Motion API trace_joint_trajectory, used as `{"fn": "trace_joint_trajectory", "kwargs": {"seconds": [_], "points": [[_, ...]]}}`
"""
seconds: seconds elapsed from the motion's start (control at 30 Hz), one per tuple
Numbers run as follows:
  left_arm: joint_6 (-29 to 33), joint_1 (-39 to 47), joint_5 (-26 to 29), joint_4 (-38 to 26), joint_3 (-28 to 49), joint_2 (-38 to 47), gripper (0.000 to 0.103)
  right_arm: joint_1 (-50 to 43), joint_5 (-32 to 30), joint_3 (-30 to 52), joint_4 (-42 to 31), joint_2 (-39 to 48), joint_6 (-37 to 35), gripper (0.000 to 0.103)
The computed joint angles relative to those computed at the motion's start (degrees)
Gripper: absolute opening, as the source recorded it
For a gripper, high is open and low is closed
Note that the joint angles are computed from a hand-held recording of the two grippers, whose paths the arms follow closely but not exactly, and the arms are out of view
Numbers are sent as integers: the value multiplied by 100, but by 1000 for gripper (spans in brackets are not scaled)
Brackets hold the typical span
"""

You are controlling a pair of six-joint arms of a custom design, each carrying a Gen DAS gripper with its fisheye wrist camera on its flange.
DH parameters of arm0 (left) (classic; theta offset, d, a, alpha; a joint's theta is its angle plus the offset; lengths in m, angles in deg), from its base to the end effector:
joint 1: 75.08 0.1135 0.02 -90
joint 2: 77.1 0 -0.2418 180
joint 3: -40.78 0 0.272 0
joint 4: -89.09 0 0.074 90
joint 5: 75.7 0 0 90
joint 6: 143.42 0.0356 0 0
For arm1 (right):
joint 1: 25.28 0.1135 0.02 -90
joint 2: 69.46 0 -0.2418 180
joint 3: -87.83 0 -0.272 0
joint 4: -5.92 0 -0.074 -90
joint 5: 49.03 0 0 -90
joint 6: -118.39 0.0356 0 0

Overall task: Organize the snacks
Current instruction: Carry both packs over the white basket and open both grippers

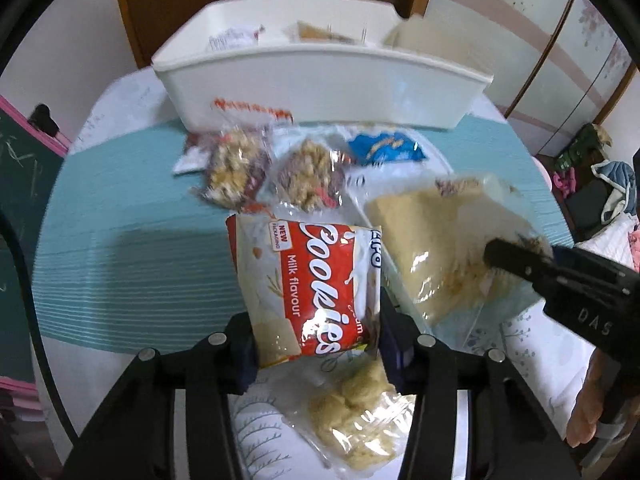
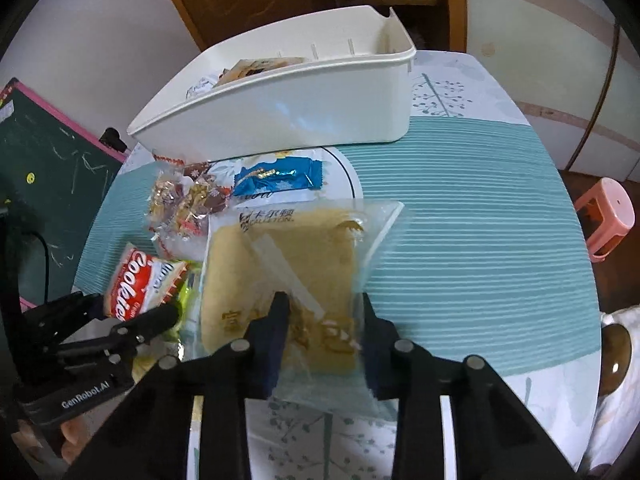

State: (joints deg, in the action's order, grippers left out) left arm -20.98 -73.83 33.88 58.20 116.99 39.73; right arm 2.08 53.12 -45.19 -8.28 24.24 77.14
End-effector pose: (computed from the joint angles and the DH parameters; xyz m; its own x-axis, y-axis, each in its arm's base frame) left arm 0.3699 -0.0039 0.0502 -0.7542 0.4891 -0.4381 0.5809 0.8080 -0.0981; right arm 0.2476 0.1197 0.0617 -0.7813 0.4233 -0.4588 0.3472 0.9054 0.2441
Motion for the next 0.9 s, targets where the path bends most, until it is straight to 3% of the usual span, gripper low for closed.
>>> {"fn": "trace_joint_trajectory", "kwargs": {"seconds": [0.23, 0.5, 0.67, 0.9], "points": [[61, 154, 367, -365, -57, -695, 47, 306, 535, -31, -492, -727, 171, 30], [352, 532, 700, -1258, 431, -1422, 47, 840, 1744, 515, -1895, -2062, 61, 28], [548, 738, 882, -1949, 1316, -1611, 48, 996, 2313, 1308, -2724, -2343, -294, 28], [439, 725, 965, -2824, 3095, -1390, 48, 803, 2950, 3014, -3692, -2143, -1150, 29]]}}
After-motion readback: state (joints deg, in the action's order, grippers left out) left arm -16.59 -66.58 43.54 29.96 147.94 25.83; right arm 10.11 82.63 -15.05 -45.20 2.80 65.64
